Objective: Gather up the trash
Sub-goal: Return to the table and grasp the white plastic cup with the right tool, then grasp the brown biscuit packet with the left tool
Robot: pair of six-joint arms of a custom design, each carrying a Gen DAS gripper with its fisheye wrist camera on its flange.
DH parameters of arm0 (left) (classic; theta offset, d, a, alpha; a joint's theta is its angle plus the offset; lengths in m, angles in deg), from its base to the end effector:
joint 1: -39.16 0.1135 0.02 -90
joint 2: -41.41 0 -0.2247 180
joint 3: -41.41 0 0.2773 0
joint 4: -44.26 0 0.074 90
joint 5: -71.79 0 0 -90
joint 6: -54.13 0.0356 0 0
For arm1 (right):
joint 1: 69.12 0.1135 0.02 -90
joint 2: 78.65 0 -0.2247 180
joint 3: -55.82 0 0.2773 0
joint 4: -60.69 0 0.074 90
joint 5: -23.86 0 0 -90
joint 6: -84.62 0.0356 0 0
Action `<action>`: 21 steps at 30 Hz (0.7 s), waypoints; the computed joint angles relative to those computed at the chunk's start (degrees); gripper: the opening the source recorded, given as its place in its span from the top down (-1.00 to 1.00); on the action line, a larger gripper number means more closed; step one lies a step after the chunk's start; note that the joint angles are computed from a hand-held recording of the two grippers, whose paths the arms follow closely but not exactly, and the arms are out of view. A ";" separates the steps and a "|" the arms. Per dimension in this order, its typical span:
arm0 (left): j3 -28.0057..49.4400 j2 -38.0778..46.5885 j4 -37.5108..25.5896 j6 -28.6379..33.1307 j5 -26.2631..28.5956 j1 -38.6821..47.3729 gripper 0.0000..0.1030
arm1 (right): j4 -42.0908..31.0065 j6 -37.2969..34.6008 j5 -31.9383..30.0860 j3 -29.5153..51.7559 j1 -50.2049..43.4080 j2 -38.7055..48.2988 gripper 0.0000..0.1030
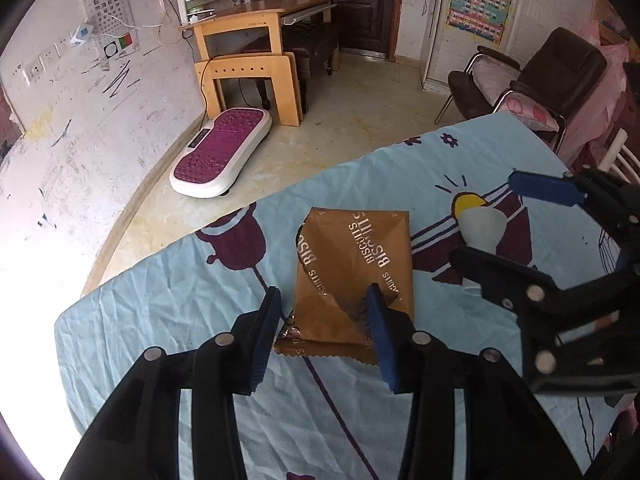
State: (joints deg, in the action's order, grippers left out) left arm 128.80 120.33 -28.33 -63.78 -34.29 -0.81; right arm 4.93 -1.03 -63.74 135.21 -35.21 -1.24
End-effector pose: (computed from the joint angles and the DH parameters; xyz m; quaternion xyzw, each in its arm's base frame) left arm 0.2350 -0.1841 0.2775 0.0702 0.9630 -0.0107 0.2601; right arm 0.2605 0.1733 0.2540 -0.2361 0.9205 0.0830 0.3001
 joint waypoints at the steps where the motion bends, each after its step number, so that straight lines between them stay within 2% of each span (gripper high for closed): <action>1: 0.00 0.12 0.09 0.29 -0.20 -0.15 0.20 | -1.43 -0.19 -0.95 1.11 -0.33 1.76 -0.19; 2: 0.12 0.31 0.16 0.26 -0.58 -0.29 0.20 | -1.76 -0.06 -2.68 1.05 -0.86 2.22 -0.08; 3: 0.57 0.64 -0.05 0.41 -0.93 -0.35 0.20 | -1.18 0.11 -1.87 0.40 -0.70 1.70 0.02; 4: 1.09 1.12 -0.49 0.15 -1.80 -1.09 0.25 | -1.25 -0.23 -0.13 0.22 -0.06 1.59 0.17; 5: 2.12 1.87 -1.27 0.20 -2.80 -1.71 0.39 | -1.27 -0.87 -0.62 0.01 -0.08 1.30 0.30; 8: 4.27 3.27 -3.88 -0.79 -5.85 -4.93 0.68 | -2.23 -1.64 -0.34 -0.45 0.04 0.36 0.35; 16: 0.96 -0.98 -4.68 -6.14 -6.63 -8.56 0.93 | -4.87 -4.56 -3.05 -6.37 -1.68 -8.89 0.39; 21: 0.63 -2.68 -5.93 -9.93 -7.56 -11.43 0.99 | -7.26 -6.62 -6.13 -9.02 -5.17 -16.10 0.39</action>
